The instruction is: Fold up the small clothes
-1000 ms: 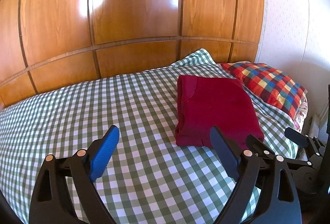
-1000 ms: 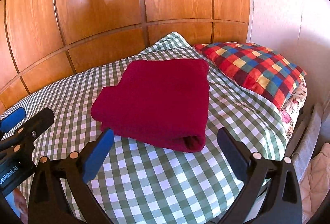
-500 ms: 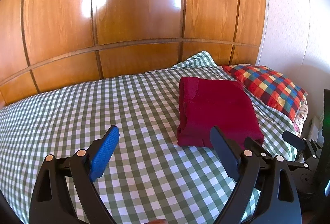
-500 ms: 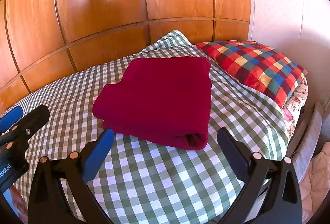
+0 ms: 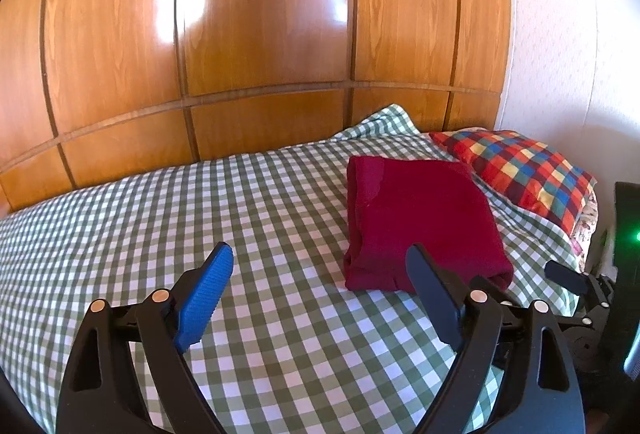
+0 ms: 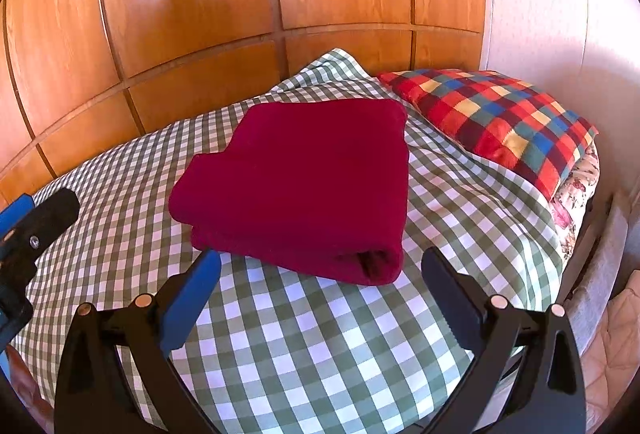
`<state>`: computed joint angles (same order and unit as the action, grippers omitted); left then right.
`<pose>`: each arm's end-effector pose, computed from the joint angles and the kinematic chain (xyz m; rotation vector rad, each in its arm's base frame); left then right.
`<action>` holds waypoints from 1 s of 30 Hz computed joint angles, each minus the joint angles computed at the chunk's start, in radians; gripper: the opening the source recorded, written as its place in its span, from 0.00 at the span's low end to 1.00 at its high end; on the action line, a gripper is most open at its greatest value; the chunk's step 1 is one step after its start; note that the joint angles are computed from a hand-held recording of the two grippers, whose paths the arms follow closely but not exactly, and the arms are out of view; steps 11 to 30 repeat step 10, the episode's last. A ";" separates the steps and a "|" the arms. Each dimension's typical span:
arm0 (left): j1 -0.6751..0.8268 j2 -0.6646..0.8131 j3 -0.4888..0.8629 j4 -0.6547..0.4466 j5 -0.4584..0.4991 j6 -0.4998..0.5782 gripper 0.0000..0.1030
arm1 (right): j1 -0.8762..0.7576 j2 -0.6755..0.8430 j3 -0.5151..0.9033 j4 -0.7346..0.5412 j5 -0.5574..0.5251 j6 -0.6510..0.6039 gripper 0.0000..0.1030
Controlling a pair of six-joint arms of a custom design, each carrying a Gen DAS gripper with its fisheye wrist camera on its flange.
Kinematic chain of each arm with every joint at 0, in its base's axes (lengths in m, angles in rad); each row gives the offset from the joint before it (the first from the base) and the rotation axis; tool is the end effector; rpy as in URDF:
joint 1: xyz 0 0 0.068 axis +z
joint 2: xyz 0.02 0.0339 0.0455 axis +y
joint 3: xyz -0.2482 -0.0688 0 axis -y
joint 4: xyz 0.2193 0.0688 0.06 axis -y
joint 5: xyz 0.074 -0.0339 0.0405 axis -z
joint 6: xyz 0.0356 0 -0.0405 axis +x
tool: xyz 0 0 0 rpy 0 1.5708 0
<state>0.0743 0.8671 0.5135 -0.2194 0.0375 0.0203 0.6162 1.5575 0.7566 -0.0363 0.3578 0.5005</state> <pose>0.1776 0.0119 0.2237 -0.0360 2.1431 0.0151 0.2392 0.1541 0.1663 0.0270 2.3431 0.1173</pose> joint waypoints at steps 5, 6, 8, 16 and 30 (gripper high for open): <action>0.029 0.067 0.021 -0.019 0.014 -0.018 0.88 | -0.059 -0.014 -0.008 0.003 -0.015 -0.001 0.97; 0.037 0.081 0.022 -0.016 0.014 -0.017 0.88 | -0.082 -0.014 -0.006 0.003 -0.022 0.001 0.97; 0.051 0.100 0.020 -0.006 0.016 -0.014 0.89 | -0.151 0.005 0.006 0.007 -0.026 -0.005 0.97; 0.066 0.118 0.016 0.003 0.021 -0.006 0.89 | -0.232 0.059 0.045 0.003 -0.032 -0.016 0.97; 0.066 0.118 0.016 0.003 0.021 -0.006 0.89 | -0.232 0.059 0.045 0.003 -0.032 -0.016 0.97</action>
